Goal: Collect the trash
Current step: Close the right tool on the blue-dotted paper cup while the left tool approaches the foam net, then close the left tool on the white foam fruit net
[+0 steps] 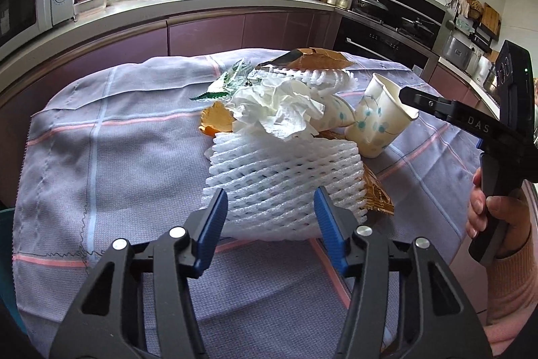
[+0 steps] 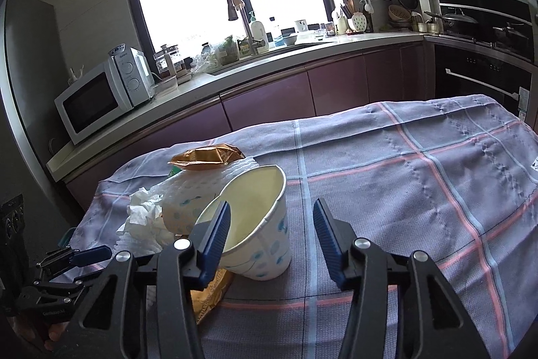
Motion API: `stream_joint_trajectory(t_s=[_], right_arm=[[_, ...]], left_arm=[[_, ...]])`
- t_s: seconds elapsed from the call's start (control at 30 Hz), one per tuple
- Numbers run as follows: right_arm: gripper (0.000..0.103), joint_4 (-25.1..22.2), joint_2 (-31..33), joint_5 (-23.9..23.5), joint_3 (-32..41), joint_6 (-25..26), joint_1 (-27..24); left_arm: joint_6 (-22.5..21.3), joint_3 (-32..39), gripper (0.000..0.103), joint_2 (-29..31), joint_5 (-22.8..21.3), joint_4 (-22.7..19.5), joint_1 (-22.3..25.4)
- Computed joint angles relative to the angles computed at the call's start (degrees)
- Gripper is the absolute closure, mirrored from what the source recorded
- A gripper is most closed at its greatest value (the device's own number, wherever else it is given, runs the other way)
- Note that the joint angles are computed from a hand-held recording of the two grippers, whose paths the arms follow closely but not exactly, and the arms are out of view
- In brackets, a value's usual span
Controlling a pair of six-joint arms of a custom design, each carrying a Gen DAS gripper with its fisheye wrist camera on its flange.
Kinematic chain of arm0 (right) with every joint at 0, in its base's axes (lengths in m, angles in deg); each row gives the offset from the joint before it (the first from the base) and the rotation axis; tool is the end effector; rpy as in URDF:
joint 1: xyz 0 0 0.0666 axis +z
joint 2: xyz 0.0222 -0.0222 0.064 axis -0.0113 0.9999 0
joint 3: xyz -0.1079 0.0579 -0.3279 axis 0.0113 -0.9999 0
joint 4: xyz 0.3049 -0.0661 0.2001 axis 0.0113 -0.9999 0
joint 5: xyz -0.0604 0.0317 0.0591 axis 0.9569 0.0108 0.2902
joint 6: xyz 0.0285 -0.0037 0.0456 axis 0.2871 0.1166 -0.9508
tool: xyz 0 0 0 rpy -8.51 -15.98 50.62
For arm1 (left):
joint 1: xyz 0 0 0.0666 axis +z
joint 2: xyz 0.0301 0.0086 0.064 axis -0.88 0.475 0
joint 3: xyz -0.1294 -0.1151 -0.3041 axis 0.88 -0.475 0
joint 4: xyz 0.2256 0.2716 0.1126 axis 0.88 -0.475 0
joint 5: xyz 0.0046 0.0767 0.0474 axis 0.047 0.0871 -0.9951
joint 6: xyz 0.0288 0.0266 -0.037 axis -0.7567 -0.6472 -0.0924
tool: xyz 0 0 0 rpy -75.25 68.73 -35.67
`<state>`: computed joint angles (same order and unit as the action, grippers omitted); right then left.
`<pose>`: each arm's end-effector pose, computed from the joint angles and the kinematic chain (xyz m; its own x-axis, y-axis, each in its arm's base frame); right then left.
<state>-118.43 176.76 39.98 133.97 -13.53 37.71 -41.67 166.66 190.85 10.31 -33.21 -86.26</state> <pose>0.4295 0.3063 0.3241 -0.3896 0.4621 -0.7967 0.5131 0.8273 0.2289 0.5971 -0.2943 0.2774 -0.4636 0.5184 -0.7186 0.8456 0.5011 -0.1840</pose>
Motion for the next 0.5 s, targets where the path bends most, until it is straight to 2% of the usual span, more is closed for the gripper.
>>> stream_joint_trajectory(t_s=[0.1,0.2,0.27,0.4,0.5], right_arm=[[0.067,1.18,-1.13,-1.21,-1.85,-0.12,-0.28],[0.075,1.18,-1.74,-2.14,-2.94,-0.99,-0.31],[0.083,3.04,-2.59,-3.43,-4.49,-0.67,-0.35],[0.092,3.75,-3.26,-3.95,-5.96,-1.63,-0.12],[0.098,5.01,-3.79,-4.08,-7.14,-1.91,0.01]], left_arm=[[-0.49,0.76,0.067,0.48,0.94,-1.23,0.19],[-0.49,1.2,0.068,0.67,2.09,-2.24,0.69],[-0.05,-0.11,0.067,-0.23,1.58,-0.7,1.04],[0.8,-1.14,0.051,-1.16,0.72,1.92,2.06],[0.54,0.94,0.048,0.0,0.85,0.26,2.2]])
